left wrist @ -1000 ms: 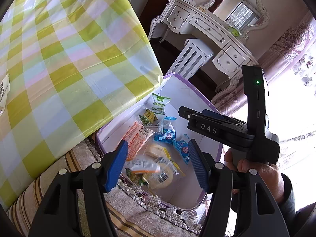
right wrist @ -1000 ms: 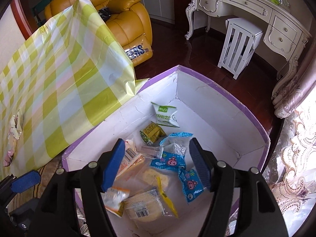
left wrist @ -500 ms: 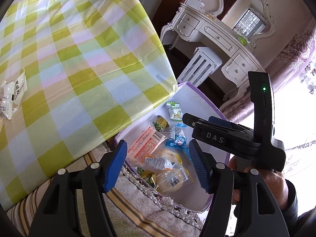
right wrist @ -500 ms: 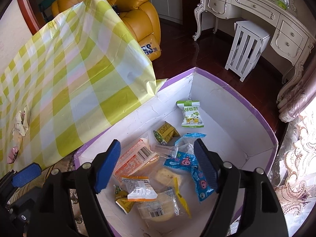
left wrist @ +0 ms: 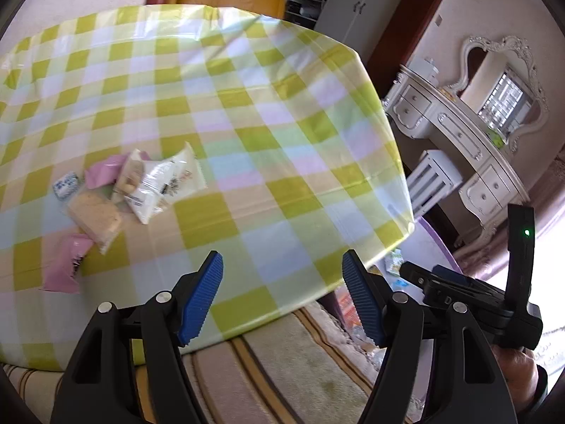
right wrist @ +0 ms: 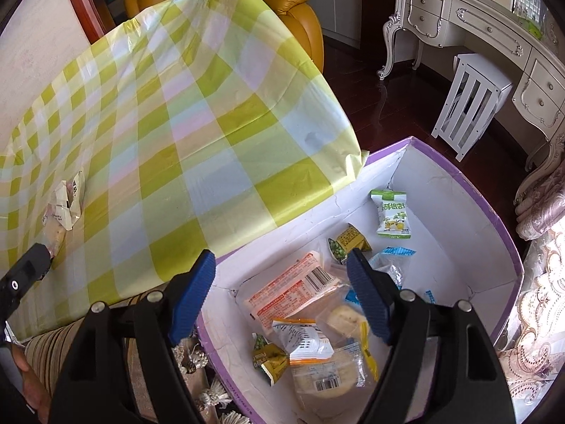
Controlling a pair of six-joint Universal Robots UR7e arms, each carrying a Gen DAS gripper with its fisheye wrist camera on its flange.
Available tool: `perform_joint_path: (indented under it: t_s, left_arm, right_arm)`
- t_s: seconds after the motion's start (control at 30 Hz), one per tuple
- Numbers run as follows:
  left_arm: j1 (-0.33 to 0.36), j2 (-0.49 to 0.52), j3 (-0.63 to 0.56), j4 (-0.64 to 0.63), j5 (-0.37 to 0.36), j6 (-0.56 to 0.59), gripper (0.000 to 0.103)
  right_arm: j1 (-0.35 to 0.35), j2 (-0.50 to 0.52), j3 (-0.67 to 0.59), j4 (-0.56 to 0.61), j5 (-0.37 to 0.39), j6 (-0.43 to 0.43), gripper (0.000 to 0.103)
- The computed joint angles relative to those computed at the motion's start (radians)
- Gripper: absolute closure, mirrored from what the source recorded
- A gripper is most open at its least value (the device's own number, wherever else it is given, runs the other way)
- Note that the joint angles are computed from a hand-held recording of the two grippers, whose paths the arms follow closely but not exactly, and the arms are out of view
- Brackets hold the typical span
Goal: Organize snacks
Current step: 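Return both tools to the table over the pink and clear bags, then grasp the pink wafer bar with the left tool while the right tool grasps the clear round cookie bag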
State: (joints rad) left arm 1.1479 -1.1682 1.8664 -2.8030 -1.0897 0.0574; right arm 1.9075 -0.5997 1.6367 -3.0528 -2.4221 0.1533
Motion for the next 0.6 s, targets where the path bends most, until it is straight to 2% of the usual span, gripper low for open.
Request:
perform_joint_path:
  t_s: [0.13, 0.23, 0.33, 0.43, 0.6]
  left_arm:
    - [0.026, -0.009, -0.02, -0.063, 0.109, 0.002, 0.036]
    - [0.062, -0.017, -0.057, -0.034, 0.159, -0.029, 0.037]
    - [0.101, -0.021, -0.096, 0.053, 0.182, -0.058, 0.039]
    - [0.136, -0.025, -0.127, 0.135, 0.178, -0.084, 0.051]
    - [0.172, -0.02, -0.164, 0.241, 0.158, -0.104, 0.062]
  right_arm:
    - [0.008, 0.013, -0.019, 0.019, 0.007, -0.004, 0.026]
    - [0.014, 0.025, -0.036, 0.034, 0.009, -0.008, 0.026]
    - [0.022, 0.04, -0.058, 0.044, 0.011, -0.019, 0.026]
    - [0.032, 0.06, -0.088, 0.054, 0.013, -0.039, 0.026]
    - [0.052, 0.099, -0.151, 0.079, 0.028, -0.074, 0.026]
